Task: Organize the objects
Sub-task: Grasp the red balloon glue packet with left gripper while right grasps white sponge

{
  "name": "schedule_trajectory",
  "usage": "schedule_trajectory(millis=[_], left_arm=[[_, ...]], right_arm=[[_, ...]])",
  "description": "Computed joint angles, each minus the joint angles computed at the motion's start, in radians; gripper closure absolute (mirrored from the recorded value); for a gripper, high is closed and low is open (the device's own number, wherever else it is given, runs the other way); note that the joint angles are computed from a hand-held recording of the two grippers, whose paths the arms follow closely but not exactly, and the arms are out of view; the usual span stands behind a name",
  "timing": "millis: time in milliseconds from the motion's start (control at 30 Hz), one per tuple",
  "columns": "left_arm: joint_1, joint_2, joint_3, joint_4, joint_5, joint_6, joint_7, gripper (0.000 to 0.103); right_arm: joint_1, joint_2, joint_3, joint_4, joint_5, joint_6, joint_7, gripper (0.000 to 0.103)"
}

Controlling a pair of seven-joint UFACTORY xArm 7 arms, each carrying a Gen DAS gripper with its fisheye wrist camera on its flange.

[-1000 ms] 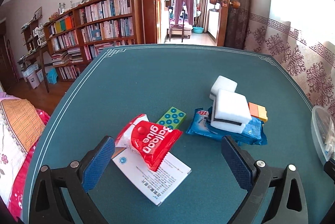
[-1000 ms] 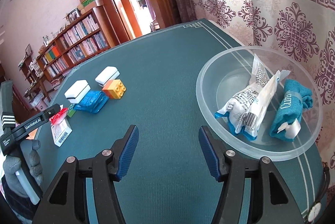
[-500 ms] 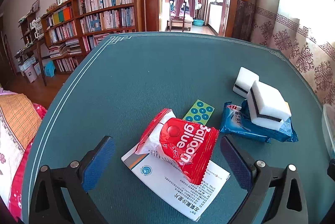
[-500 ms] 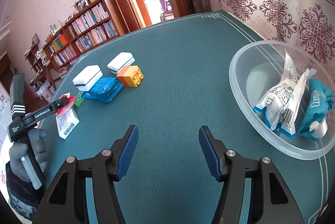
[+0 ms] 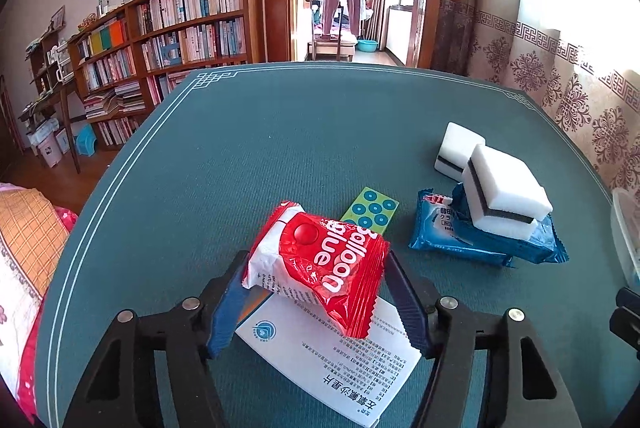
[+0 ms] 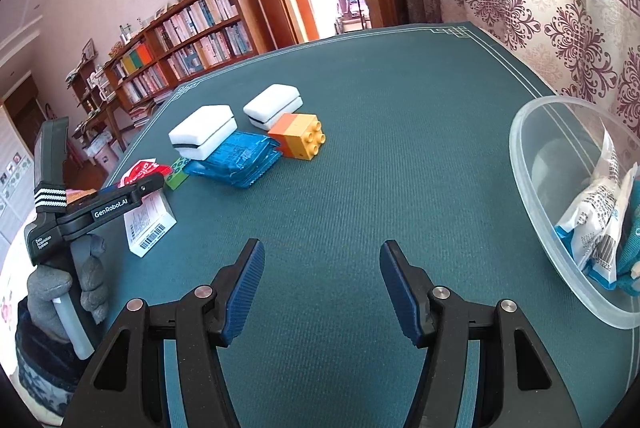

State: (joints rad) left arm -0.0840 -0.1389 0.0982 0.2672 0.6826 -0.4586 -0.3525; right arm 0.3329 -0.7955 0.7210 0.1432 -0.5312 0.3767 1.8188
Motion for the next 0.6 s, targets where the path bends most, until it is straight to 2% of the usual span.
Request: schedule_trajectory(millis=[100,367,433,533,600], left_arm=[[0.004,-0.013,0.007,-0.011,0.013,-0.025,0.002,0.042],[0.009,-0.003,0.025,0.005,0.075,-0.029,-0.046,0.044],[0.016,-0.004,0.02,0.004,0.079,-0.031,-0.049,0.044],[0.025,0.001,0.024,0.005,0.1,-0.037,-0.059,0.044],[0.031,0.008,0.022,0.009,0.109,-0.043,-0.068,0.042]], right_arm=[[-0.078,0.037,0.029,0.034,-0.048,-0.052,-0.016,0.041],[-0.339,0.132,0.153,0.143,-0.157,-0.183,-0.094,0.042],[-0.404,0.154,0.178,0.164,-0.163,-0.232,-0.117,0.041],[-0.503,0.173,0.207,0.176,-0.153,-0.362,-0.135,0.041],[-0.558,0.175,0.241,0.199,-0.139,-0.398,-0.153,0.041]])
